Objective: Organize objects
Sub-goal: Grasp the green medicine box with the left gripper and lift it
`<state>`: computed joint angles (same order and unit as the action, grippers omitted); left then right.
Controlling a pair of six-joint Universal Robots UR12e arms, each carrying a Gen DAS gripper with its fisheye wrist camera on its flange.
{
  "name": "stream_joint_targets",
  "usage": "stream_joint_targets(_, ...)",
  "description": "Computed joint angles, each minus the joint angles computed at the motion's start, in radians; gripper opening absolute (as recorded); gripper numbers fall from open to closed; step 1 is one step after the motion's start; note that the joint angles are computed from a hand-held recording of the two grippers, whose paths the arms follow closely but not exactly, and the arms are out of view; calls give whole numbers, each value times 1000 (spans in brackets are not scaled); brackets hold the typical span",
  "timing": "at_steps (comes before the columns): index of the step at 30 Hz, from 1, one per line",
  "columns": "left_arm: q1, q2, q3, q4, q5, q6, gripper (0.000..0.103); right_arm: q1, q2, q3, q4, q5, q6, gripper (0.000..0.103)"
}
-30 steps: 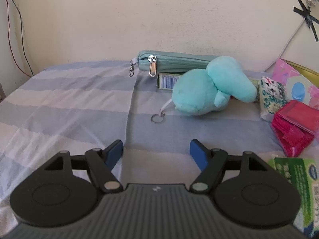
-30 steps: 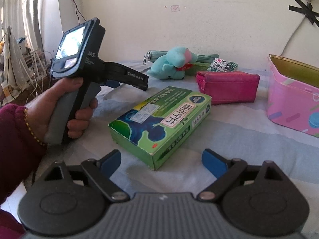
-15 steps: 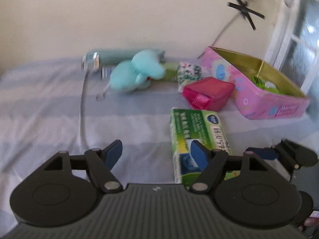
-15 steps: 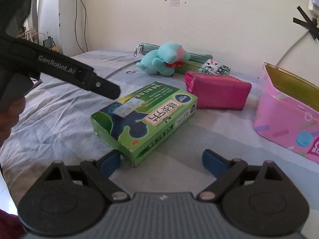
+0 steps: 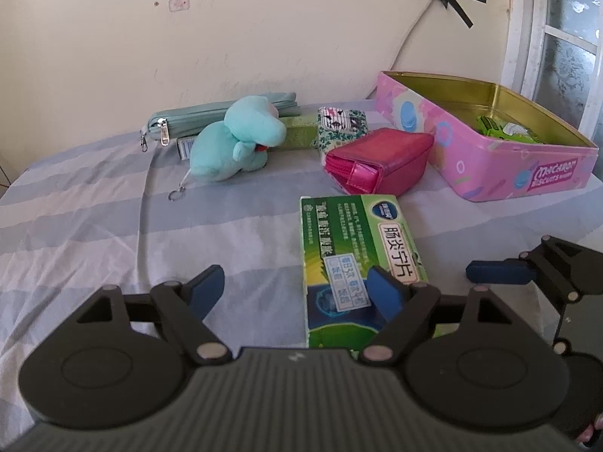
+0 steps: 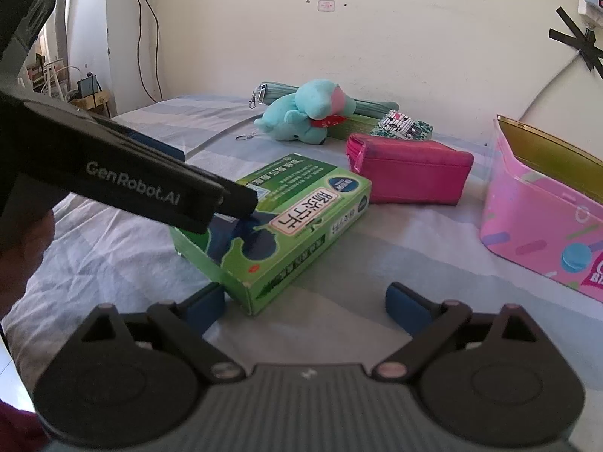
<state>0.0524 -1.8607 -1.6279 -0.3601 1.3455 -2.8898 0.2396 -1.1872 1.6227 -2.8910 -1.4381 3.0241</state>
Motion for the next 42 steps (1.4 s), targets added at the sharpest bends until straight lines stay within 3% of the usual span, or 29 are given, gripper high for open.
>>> stream_joint_targets(6,1,-6,12,-21,2,-55,84,3,2,-2,-7,-4,-13,96)
stream_joint_targets(9,14,-6,17,-47,-36,-117,75,9,5,-7,-7,0,-29,96)
stream_joint_targets(15,41,-7,20,-86,-121,-170,75,20,12,-18,2,-12,-22,96)
stream_joint_targets(26,80,-19,27,-126,-256,-182,75,42,27,-40,7,-36,-41,96)
stream_joint_targets(42,94,-30,37,-143,-305,-179,75,44,50,-74,26,-12,-52,95)
